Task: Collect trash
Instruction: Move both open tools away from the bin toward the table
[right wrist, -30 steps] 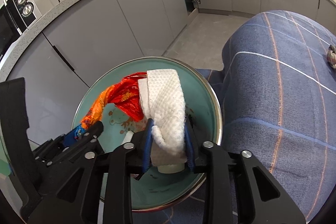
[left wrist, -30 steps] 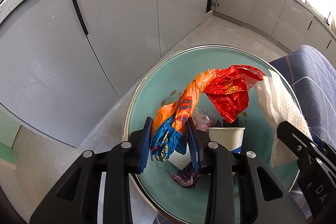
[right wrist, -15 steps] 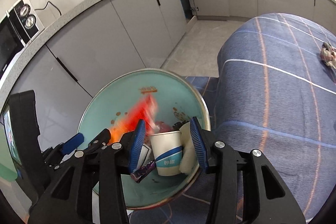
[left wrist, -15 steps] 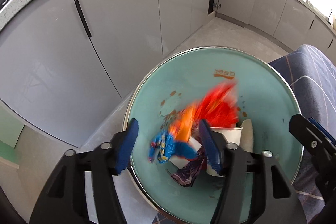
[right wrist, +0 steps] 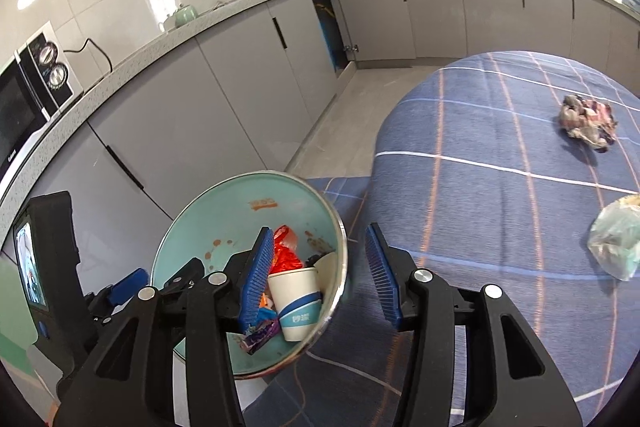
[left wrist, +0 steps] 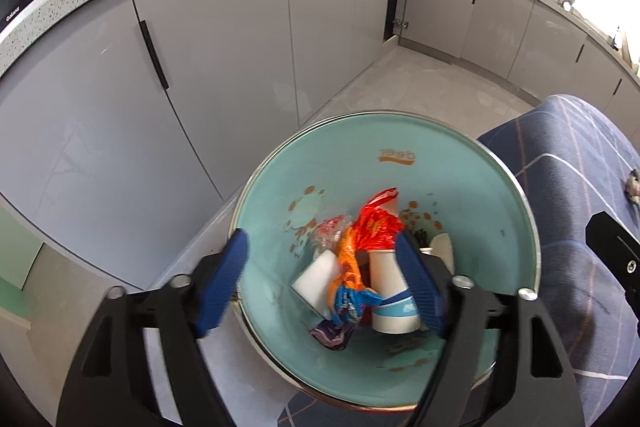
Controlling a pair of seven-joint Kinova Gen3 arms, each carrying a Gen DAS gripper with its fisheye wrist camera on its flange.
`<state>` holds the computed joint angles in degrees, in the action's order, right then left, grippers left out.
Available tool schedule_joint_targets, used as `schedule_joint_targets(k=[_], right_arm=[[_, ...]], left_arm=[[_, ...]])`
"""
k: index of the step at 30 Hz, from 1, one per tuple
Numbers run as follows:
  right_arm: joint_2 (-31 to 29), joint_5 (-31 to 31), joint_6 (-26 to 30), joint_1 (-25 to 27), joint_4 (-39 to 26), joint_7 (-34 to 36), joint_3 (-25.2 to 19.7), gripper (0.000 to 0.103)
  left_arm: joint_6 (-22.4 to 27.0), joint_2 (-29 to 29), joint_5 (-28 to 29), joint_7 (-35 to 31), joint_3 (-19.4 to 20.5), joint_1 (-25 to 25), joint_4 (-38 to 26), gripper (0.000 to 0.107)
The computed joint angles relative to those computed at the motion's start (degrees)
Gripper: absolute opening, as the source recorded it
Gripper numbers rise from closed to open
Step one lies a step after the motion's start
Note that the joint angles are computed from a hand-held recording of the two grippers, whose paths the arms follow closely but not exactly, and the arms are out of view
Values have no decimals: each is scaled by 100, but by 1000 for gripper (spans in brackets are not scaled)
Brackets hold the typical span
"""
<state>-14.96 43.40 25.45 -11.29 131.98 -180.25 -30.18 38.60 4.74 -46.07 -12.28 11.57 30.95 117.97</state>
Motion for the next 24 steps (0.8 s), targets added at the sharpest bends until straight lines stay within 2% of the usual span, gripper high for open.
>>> schedule_joint_targets(k=[3,8,13,24], right_arm=[[-166,-42,82,50,71,-57,-16,55],[-508,-387,178,163,230,194,57,55],[-873,-903,220,350,364,640,157,57],[-1857,-1978,628,608,655,1717,565,59]], left_arm=[[59,-75,-150,128,70,85,0,85],[77,-117,-233,190,186,168,-16,86],[129,-153,-471,435,322,345,-30,96],[45,-105,-759,563,565,735,-159,97]])
